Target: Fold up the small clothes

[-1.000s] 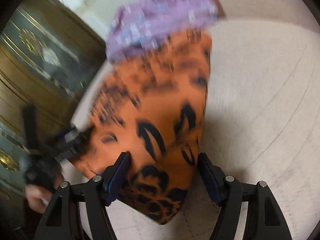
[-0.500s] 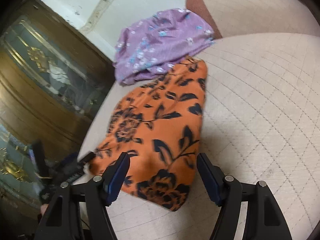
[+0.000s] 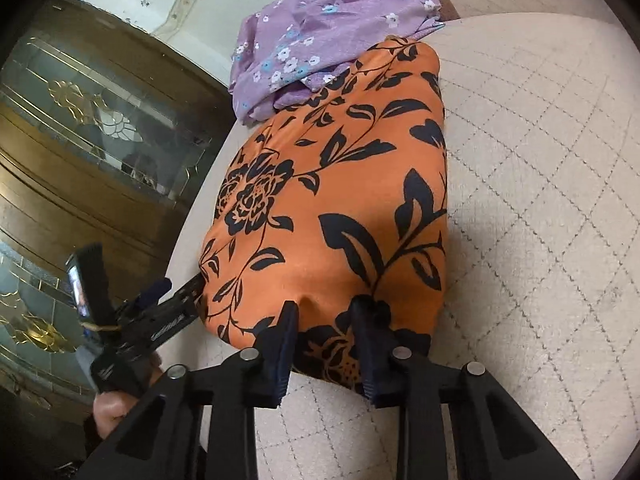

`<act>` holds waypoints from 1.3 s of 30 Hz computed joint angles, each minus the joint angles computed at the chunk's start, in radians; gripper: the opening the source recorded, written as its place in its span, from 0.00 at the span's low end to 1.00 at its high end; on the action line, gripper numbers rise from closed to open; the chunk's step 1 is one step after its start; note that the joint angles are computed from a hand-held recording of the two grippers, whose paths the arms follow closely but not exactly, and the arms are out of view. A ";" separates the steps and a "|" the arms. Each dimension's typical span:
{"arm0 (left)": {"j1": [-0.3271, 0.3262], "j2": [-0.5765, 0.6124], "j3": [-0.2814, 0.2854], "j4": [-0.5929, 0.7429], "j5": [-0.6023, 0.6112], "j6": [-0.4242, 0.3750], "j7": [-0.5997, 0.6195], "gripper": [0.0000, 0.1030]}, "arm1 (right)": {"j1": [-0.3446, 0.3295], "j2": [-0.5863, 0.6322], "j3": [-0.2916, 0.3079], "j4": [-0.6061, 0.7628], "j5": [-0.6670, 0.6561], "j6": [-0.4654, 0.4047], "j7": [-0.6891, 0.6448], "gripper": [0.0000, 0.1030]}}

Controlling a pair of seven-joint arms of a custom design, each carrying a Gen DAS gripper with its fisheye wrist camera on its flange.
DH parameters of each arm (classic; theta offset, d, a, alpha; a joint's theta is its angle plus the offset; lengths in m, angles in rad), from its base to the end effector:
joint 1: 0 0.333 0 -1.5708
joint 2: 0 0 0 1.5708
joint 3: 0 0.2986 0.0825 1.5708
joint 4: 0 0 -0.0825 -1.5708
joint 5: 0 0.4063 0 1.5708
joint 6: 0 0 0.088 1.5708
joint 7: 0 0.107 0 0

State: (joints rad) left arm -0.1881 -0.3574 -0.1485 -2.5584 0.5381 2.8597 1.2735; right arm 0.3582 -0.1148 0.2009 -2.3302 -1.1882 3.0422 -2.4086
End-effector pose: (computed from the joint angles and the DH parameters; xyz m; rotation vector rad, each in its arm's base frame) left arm 0.4444 -0.1858 0.4285 -1.2522 2.1536 -0.5080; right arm 0.4123 0.3435 0.4118 -1.0571 1.9857 -0.0736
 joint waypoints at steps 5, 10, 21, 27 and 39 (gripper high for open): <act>0.005 0.036 -0.010 0.035 -0.010 -0.015 -0.017 0.83 | 0.017 0.025 -0.002 0.027 0.012 -0.050 -0.052 0.30; 0.050 0.007 -0.057 0.028 0.096 -0.013 -0.110 0.83 | 0.026 0.010 -0.013 0.013 0.047 -0.030 -0.092 0.31; 0.047 -0.010 -0.041 0.028 0.137 0.035 -0.171 0.83 | 0.012 0.011 -0.009 0.011 0.008 -0.006 -0.052 0.32; 0.032 -0.053 -0.022 -0.004 0.119 0.105 -0.165 0.83 | 0.011 0.011 -0.008 0.010 0.033 -0.006 -0.089 0.32; -0.017 -0.114 0.019 -0.051 0.060 0.173 -0.104 0.83 | 0.010 0.015 -0.007 0.016 0.012 -0.008 -0.074 0.32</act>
